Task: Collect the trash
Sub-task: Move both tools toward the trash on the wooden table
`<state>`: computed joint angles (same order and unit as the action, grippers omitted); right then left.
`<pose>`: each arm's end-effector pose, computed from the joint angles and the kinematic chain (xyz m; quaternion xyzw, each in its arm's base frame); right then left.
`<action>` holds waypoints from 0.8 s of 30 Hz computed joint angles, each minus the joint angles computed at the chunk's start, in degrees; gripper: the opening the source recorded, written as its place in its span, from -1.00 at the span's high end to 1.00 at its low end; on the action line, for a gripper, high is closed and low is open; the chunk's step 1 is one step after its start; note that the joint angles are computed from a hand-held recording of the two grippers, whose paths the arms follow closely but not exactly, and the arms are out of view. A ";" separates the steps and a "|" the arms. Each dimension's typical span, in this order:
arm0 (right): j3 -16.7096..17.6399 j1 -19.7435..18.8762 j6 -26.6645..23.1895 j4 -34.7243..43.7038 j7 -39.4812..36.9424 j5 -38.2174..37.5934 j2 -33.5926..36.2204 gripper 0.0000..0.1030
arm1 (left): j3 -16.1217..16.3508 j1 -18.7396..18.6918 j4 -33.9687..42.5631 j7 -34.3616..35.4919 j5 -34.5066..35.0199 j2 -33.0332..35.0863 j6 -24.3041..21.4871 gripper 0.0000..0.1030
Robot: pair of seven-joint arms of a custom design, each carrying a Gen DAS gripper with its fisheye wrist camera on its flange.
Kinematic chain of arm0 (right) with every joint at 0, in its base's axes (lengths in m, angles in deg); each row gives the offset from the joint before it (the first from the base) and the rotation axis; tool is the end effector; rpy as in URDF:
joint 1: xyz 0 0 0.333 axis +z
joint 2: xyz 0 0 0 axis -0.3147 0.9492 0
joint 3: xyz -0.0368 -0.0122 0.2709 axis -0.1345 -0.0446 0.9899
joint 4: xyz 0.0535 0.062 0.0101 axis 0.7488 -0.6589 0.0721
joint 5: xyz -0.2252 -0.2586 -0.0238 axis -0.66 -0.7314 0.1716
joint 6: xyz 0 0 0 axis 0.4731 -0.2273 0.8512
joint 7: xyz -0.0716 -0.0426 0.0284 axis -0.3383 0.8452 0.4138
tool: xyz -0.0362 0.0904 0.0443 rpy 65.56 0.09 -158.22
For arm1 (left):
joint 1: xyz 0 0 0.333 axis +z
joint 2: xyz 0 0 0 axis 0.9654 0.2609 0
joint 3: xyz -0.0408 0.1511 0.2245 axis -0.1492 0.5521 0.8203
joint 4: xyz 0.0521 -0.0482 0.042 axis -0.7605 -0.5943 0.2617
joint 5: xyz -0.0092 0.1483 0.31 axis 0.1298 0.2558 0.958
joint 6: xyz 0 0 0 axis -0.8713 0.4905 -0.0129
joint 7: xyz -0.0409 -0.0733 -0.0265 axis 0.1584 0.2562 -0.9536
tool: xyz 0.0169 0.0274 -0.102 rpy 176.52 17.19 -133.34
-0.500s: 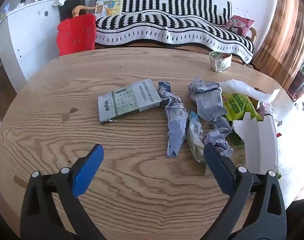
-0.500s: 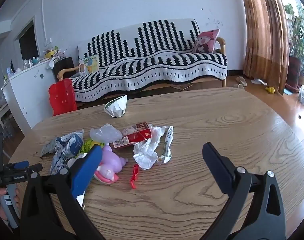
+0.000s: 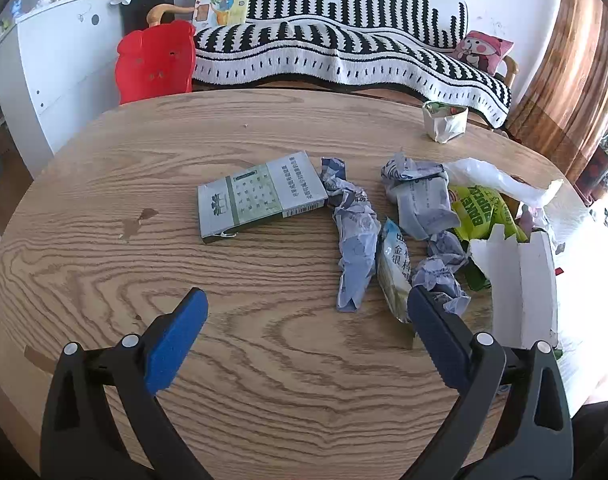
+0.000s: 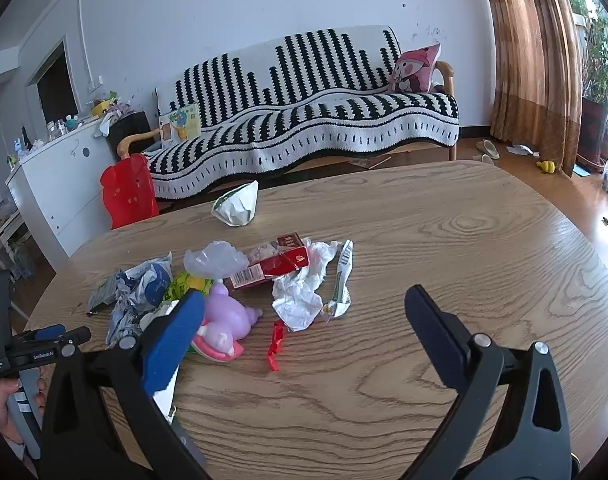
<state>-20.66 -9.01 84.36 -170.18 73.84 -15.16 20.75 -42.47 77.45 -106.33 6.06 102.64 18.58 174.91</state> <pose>0.5930 0.1720 0.5285 -0.7515 0.4806 -0.1336 0.4316 0.4544 -0.1095 0.4909 -0.8366 0.4339 -0.1851 0.2786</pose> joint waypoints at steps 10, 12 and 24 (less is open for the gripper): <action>0.05 -0.04 -0.34 0.32 0.13 -0.40 0.42 -0.89 | 0.07 -0.03 0.07 0.05 -0.36 0.06 0.16 -0.89; 0.09 -0.06 -0.29 0.31 0.16 -0.43 0.43 -0.89 | 0.10 0.02 0.06 0.03 -0.22 0.24 0.24 -0.89; 0.14 -0.13 -0.41 0.30 0.37 -0.52 0.39 -0.89 | 0.67 -0.28 -0.07 1.02 -1.67 0.60 0.72 -0.89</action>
